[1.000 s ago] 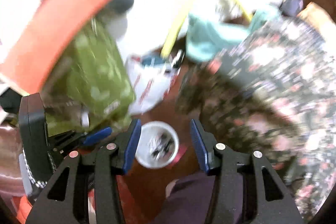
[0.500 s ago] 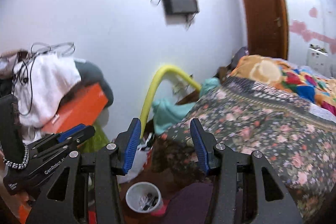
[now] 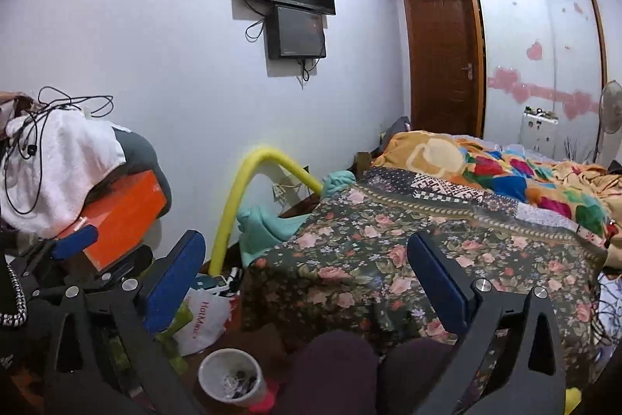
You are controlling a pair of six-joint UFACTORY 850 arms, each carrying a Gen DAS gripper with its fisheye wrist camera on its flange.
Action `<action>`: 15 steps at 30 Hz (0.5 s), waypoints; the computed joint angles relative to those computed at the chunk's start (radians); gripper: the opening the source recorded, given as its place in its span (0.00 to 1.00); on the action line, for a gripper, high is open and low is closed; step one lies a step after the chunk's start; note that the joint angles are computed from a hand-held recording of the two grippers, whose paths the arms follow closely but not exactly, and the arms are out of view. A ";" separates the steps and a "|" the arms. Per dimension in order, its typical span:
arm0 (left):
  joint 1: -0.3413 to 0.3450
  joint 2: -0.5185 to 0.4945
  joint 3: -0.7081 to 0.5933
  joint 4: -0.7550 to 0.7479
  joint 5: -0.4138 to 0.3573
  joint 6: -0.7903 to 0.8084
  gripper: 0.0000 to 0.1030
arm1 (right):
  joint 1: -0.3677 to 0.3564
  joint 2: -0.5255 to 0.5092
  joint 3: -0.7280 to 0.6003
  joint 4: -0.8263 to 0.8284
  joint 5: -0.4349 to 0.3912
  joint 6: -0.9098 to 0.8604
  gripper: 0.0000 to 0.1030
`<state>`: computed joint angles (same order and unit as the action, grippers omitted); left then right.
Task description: Collect trash
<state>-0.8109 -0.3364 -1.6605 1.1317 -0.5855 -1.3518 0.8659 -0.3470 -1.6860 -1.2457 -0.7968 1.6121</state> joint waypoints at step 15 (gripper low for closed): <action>-0.007 0.003 0.010 -0.028 0.002 0.020 0.86 | -0.004 0.020 0.031 0.012 0.018 0.003 1.00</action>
